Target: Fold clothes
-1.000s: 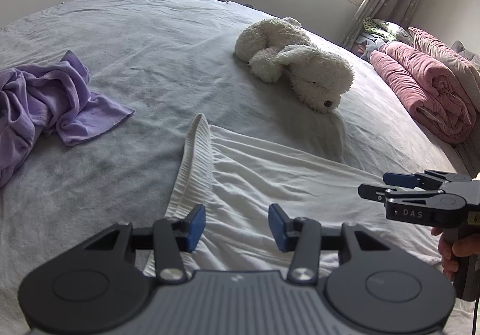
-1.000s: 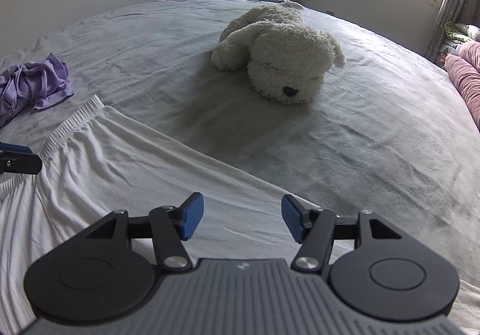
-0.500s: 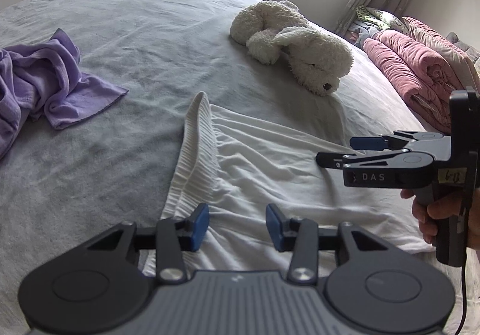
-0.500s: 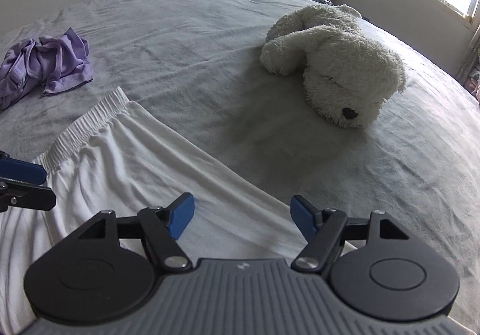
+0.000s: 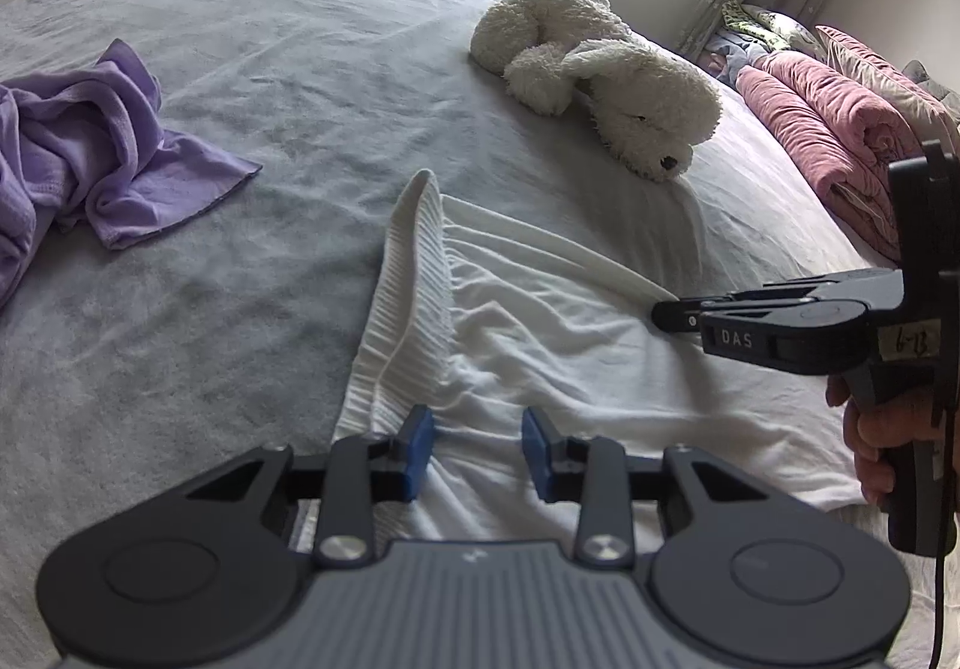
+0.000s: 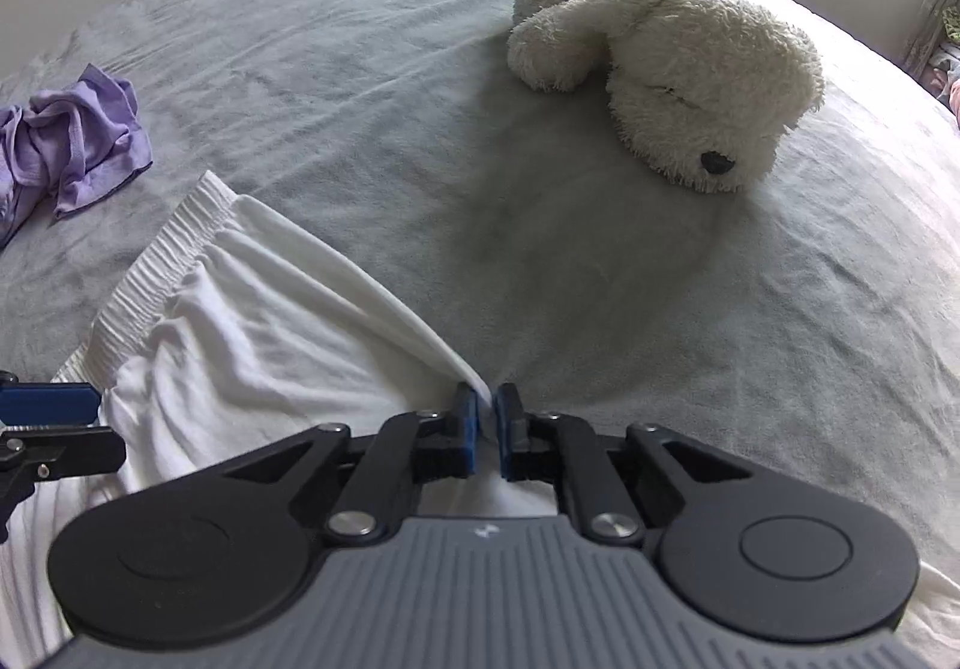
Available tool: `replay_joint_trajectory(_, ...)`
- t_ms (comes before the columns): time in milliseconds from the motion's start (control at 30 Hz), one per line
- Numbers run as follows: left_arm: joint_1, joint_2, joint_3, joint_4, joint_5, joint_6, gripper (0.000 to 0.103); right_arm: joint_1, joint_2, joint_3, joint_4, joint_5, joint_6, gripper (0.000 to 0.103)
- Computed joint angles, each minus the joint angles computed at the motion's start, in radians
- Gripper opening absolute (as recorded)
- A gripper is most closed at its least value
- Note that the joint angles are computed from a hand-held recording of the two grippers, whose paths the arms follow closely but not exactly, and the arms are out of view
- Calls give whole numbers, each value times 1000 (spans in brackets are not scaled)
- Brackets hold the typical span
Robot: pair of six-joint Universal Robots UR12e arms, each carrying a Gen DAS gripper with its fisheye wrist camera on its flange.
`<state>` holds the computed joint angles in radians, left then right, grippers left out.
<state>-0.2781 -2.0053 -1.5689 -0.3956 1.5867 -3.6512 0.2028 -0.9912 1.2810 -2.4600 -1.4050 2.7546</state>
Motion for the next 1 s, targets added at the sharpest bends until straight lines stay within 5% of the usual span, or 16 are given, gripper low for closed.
replay_joint_trajectory(300, 42, 17, -39, 30, -104, -74, 12, 3, -84, 99, -98, -45, 38, 4)
replay_joint_trajectory(1000, 46, 38, -89, 86, -109, -148, 6, 0, -339, 404, -306, 35, 29, 4)
